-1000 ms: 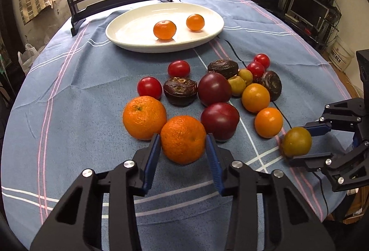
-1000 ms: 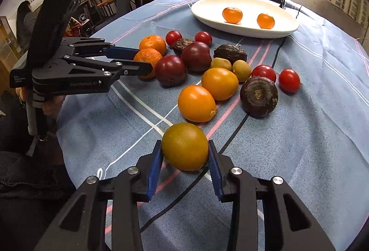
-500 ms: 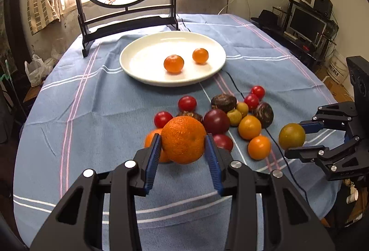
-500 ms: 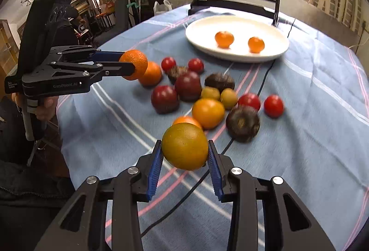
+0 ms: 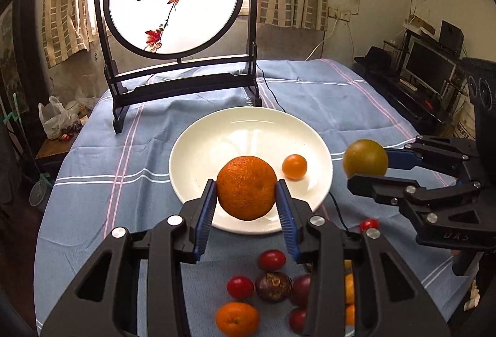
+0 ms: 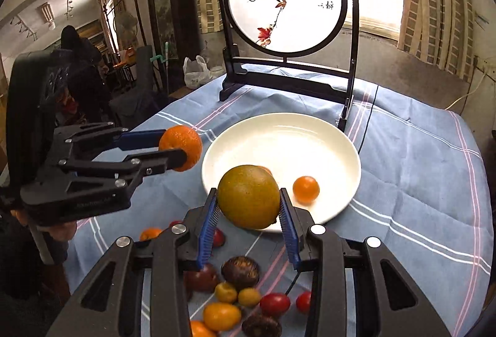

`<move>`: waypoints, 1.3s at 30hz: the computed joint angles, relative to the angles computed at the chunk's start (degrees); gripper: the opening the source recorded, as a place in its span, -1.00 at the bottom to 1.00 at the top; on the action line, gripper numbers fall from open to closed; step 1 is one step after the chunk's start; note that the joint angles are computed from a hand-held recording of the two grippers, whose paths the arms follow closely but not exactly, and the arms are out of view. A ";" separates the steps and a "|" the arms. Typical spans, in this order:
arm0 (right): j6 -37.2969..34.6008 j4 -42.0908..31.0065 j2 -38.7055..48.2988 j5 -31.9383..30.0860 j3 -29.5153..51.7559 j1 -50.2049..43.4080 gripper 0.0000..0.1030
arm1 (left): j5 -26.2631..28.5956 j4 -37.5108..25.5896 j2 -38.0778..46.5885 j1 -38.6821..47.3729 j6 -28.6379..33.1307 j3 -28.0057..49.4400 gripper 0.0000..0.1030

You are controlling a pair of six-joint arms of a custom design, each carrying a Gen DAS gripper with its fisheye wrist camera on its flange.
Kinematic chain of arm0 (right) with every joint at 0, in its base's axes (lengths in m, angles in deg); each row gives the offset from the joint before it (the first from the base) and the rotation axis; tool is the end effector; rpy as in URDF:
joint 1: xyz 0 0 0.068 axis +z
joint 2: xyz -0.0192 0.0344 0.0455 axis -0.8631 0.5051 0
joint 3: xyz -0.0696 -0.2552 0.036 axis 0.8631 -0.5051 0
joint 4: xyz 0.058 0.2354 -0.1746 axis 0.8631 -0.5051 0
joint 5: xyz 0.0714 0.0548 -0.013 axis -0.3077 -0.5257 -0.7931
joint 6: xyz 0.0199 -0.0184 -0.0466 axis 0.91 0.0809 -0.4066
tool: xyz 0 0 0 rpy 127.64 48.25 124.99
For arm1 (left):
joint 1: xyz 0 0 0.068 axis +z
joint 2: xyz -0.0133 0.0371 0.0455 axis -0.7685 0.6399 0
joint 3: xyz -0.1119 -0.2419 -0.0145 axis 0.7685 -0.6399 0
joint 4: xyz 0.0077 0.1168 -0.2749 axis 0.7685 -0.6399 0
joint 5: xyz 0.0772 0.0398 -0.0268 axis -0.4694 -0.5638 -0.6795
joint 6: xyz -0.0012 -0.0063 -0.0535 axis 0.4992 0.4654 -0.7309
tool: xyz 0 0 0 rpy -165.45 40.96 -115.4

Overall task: Organize fruits
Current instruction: 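Lower both held fruits onto the white plate and open both tools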

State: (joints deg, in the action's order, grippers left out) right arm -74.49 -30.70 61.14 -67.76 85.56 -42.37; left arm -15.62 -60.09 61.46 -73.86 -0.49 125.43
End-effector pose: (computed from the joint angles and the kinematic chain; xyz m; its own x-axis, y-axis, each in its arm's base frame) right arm 0.2730 0.0976 0.2172 -0.5677 -0.3391 -0.7502 -0.6133 0.7821 0.1106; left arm 0.2336 -0.0950 0.2225 -0.6693 0.0821 -0.7384 0.1414 0.9898 -0.0182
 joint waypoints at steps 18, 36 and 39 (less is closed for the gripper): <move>6.01 4.36 33.07 4.96 23.38 0.50 -0.26 | -0.72 8.28 30.69 7.44 1.73 13.54 -0.26; 5.22 5.39 19.74 4.23 11.81 0.13 0.31 | -3.49 7.83 21.94 5.35 1.12 7.27 0.30; 1.92 2.77 8.59 2.68 2.26 -0.44 0.33 | -4.38 5.74 13.13 3.11 0.58 1.70 0.36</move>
State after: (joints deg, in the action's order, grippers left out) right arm -72.57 -27.92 69.73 -65.09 87.82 -42.81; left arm -20.01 -54.35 74.59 -70.75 0.09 127.13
